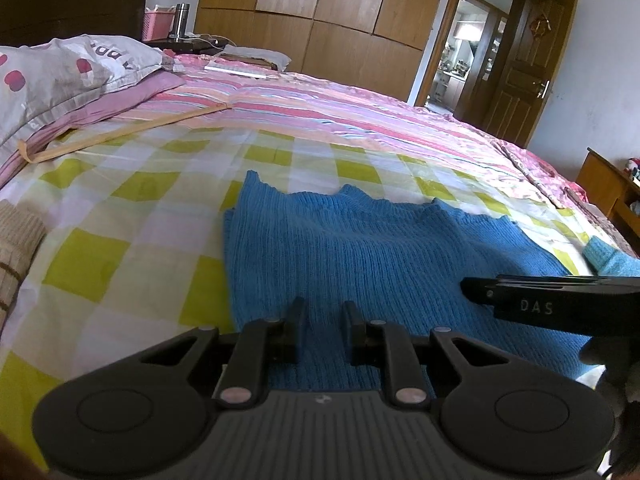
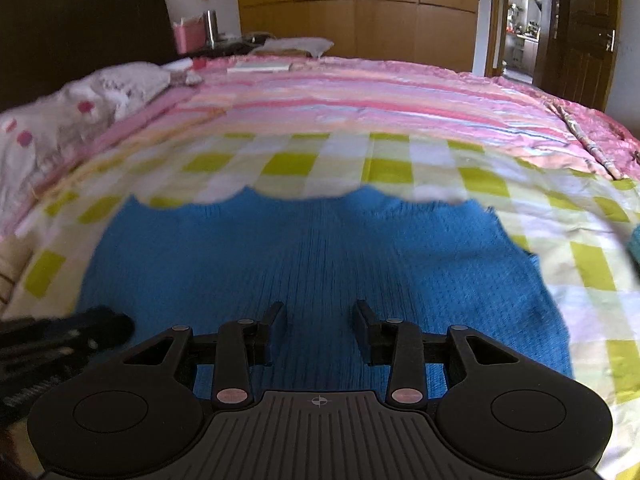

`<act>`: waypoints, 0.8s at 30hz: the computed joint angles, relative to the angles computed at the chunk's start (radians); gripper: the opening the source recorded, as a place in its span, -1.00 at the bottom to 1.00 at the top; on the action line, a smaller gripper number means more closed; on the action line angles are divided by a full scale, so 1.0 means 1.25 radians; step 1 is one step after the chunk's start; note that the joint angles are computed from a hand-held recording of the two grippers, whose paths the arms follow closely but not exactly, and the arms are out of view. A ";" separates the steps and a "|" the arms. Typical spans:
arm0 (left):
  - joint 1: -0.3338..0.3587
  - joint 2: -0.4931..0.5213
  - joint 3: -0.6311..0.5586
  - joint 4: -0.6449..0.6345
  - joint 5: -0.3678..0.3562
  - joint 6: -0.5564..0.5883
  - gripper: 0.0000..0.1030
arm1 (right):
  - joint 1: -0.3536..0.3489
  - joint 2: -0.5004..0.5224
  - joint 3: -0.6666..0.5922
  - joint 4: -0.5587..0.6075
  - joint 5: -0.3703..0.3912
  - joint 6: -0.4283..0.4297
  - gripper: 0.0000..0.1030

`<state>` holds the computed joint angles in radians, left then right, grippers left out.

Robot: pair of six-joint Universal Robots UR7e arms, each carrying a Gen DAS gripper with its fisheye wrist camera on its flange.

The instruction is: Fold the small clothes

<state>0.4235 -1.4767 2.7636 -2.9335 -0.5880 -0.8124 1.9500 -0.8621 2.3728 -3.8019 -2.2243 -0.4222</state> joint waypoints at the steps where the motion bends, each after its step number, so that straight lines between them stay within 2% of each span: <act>1: 0.000 0.000 0.000 0.001 0.000 0.001 -0.50 | -0.001 0.003 0.003 -0.012 0.003 -0.001 -0.29; 6: -0.005 -0.001 0.000 0.012 0.003 -0.008 -0.50 | 0.000 0.004 0.008 -0.020 -0.001 -0.012 -0.29; 11: -0.004 -0.013 0.000 0.020 -0.004 -0.013 -0.50 | 0.022 -0.017 0.012 0.009 -0.013 0.028 -0.29; 16: -0.003 -0.018 -0.001 0.025 -0.007 -0.015 -0.50 | 0.034 -0.012 0.018 0.006 -0.020 -0.001 -0.29; 24: -0.002 -0.017 -0.001 0.023 -0.008 -0.014 -0.50 | 0.028 0.019 0.008 -0.008 -0.034 -0.011 -0.27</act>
